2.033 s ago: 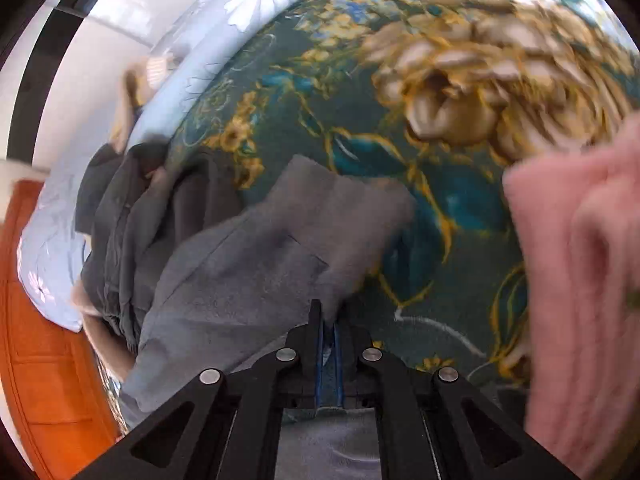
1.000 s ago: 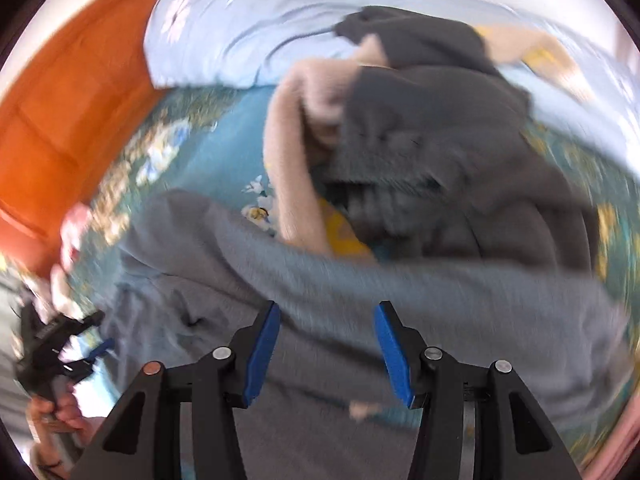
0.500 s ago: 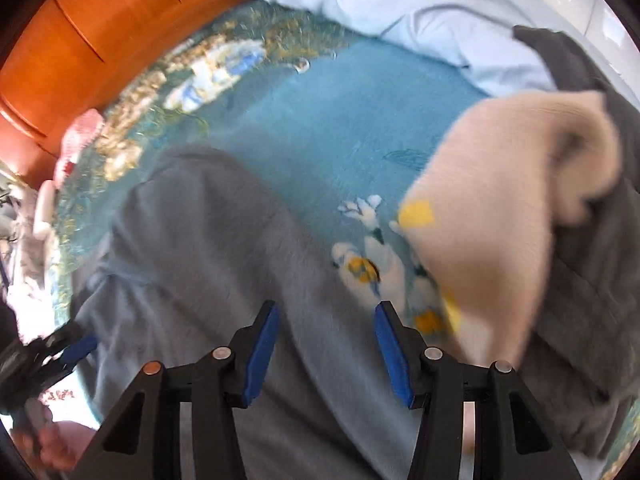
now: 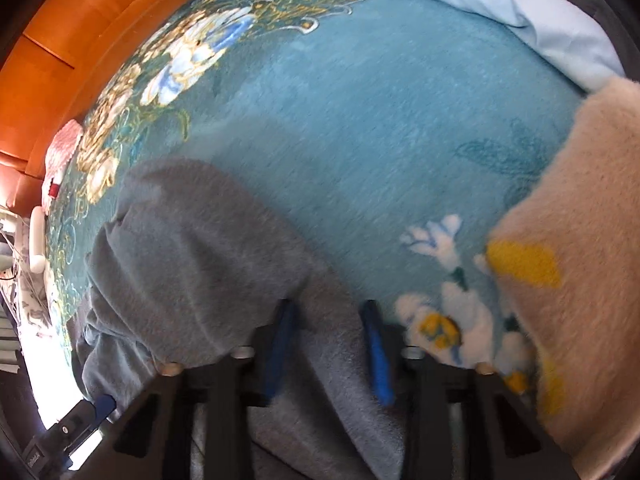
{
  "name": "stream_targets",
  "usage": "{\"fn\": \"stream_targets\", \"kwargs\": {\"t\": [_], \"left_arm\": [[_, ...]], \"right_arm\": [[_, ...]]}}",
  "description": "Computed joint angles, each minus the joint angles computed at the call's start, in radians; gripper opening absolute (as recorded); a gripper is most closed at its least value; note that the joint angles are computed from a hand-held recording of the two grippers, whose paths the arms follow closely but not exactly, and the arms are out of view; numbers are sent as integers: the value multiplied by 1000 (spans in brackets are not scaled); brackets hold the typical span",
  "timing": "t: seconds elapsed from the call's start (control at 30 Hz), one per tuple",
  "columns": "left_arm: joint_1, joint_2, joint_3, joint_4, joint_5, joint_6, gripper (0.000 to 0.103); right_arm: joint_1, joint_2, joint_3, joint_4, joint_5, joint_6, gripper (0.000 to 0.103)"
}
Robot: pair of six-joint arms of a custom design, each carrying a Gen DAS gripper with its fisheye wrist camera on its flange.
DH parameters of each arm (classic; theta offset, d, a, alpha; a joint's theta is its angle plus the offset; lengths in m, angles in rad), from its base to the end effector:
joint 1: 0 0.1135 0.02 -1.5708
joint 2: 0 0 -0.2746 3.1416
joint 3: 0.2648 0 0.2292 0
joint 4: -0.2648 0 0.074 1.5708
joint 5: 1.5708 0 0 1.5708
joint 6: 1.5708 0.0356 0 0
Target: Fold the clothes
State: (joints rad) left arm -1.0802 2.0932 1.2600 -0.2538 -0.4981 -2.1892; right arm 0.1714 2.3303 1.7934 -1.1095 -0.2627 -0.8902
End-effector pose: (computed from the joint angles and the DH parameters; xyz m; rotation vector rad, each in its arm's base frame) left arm 0.2031 -0.3441 0.1349 -1.5058 2.1220 -0.6816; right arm 0.4139 0.0810 0.1430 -1.5513 2.6733 0.4233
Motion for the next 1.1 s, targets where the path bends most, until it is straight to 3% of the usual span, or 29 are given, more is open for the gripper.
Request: {"fn": "stream_targets", "kwargs": {"t": [0.03, 0.17, 0.33, 0.5, 0.6, 0.67, 0.77, 0.87, 1.0, 1.07, 1.1], "left_arm": [[2, -1, -7, 9, 2, -4, 63], [2, -12, -59, 87, 12, -11, 63], [-33, -41, -108, 155, -57, -53, 63], [-84, -70, -114, 124, -167, -118, 63], [-121, -88, -94, 35, -238, -183, 63], [-142, -98, -90, 1, -263, -220, 63], [-164, -105, -71, -48, -287, -239, 64], [-154, -105, -39, -85, -260, -181, 64], [-121, -85, 48, -177, -184, -73, 64], [-88, -58, 121, -243, -106, 13, 64], [-72, -42, 159, -273, -69, 58, 64]], "right_arm": [[1, -18, -25, 11, 5, 2, 7], [-26, -138, -115, 40, -67, -28, 6], [-105, -293, -110, -106, -227, -194, 6], [-209, -496, -267, -234, -336, -507, 6], [-308, -598, -450, -273, -288, -765, 6], [-368, -636, -564, -237, -233, -866, 6], [-440, -612, -671, -179, -167, -881, 6], [-481, -558, -721, -148, -111, -838, 10], [-516, -496, -665, -185, -115, -770, 12], [-561, -430, -552, -274, -136, -756, 33], [-584, -393, -487, -325, -149, -750, 37]]}}
